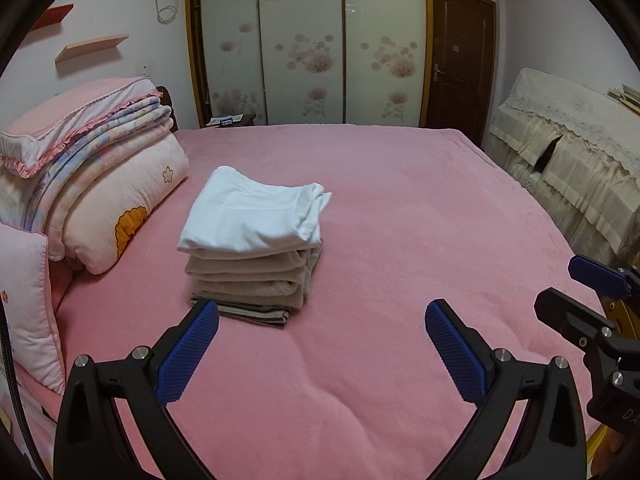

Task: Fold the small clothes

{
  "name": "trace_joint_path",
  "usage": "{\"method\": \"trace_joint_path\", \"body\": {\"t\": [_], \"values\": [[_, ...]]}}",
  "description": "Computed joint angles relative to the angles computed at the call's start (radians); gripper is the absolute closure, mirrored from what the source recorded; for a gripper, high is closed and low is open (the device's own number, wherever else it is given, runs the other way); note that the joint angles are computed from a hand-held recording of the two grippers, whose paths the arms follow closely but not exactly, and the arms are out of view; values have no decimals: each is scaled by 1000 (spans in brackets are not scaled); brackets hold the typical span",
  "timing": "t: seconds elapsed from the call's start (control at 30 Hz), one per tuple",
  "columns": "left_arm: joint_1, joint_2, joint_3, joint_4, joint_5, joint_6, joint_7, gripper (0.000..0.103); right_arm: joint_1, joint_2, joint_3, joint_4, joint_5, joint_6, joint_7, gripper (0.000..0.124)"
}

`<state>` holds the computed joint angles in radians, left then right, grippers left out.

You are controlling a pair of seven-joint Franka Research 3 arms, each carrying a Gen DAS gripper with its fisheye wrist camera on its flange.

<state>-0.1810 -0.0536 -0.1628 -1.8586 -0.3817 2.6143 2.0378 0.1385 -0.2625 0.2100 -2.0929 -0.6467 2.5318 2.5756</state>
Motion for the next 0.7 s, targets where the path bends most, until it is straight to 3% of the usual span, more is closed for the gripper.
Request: {"method": "trace_joint_path", "body": {"t": [0.27, 0.7], "values": [[-89, -207, 34, -209, -52, 27, 30, 0, -23, -214, 31, -176, 81, -25, -13, 60], [-208, -536, 95, -535, 31, 3, -170, 0, -44, -551, 131, -454, 331, -77, -5, 60]]}}
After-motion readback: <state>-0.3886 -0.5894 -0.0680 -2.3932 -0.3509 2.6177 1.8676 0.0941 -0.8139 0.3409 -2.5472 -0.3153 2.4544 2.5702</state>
